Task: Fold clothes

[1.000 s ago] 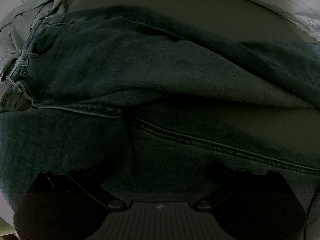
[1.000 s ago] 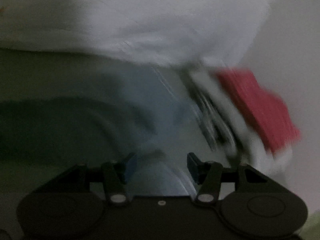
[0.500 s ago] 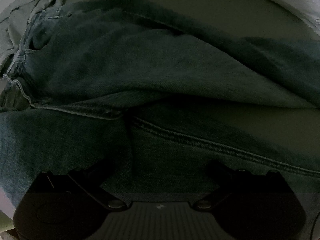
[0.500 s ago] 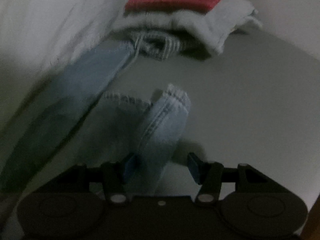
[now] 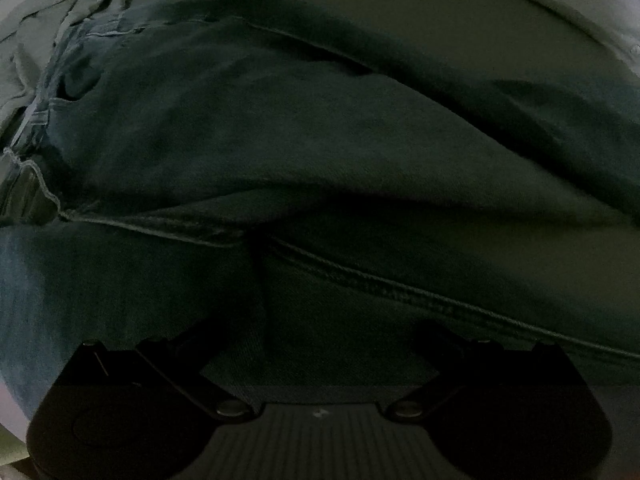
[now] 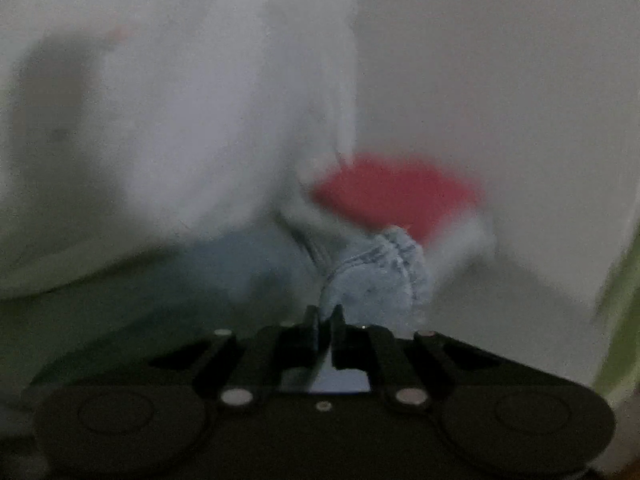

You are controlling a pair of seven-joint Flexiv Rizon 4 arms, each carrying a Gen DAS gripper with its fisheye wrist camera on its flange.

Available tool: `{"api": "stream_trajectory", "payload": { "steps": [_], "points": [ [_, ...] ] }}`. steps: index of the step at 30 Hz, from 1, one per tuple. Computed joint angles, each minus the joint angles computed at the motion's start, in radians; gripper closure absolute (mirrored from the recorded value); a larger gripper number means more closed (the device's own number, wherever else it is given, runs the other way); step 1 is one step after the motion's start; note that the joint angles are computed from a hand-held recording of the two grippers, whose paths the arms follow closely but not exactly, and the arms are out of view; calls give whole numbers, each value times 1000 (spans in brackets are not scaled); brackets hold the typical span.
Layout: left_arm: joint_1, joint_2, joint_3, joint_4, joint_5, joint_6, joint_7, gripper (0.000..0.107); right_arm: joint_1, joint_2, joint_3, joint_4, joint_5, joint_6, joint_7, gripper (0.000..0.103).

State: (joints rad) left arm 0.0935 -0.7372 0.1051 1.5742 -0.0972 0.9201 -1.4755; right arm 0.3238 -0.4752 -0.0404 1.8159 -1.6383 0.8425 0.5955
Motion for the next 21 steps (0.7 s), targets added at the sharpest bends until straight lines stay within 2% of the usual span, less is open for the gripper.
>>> {"api": "stream_trajectory", "payload": {
  "steps": [2, 4, 5, 6, 7, 9, 11, 13, 14, 19, 21],
  "points": [
    [0, 3, 0, 1, 1, -5, 0, 4, 12, -42, -19, -83, -29, -2, -46, 96],
    [-2, 7, 2, 6, 2, -1, -6, 4, 19, -130, -55, -209, -54, 25, -94, 91],
    [-4, 10, 3, 12, 2, 6, -11, 4, 2, -187, -66, -279, -45, 96, -132, 75],
    [-5, 14, 3, 20, 3, 16, -15, 4, -11, -247, -79, -354, -23, 166, -178, 67],
    [-5, 18, 3, 29, 3, 27, -17, 4, -19, -303, -95, -422, 17, 231, -241, 66],
    [-5, 27, 1, 51, 3, 55, -19, 4, -13, -360, -93, -474, 172, 252, -371, 64],
    [-8, 37, 2, 78, 3, 95, -25, 4, -37, -340, -84, -415, 168, 314, -294, 60],
    [-12, 47, 4, 107, 3, 138, -32, 4, -52, -309, -104, -337, 139, 403, -170, 50],
    [-13, 50, 5, 116, 3, 152, -35, 4, -52, -301, -105, -301, 168, 405, -154, 46],
    [-24, 58, 17, 114, 4, 135, -52, 4, -58, -296, -76, -177, 422, 351, -221, 51],
    [-26, 60, 20, 106, 7, 114, -57, 4, -58, -326, -104, -189, 452, 416, -173, 51]
  ]
}}
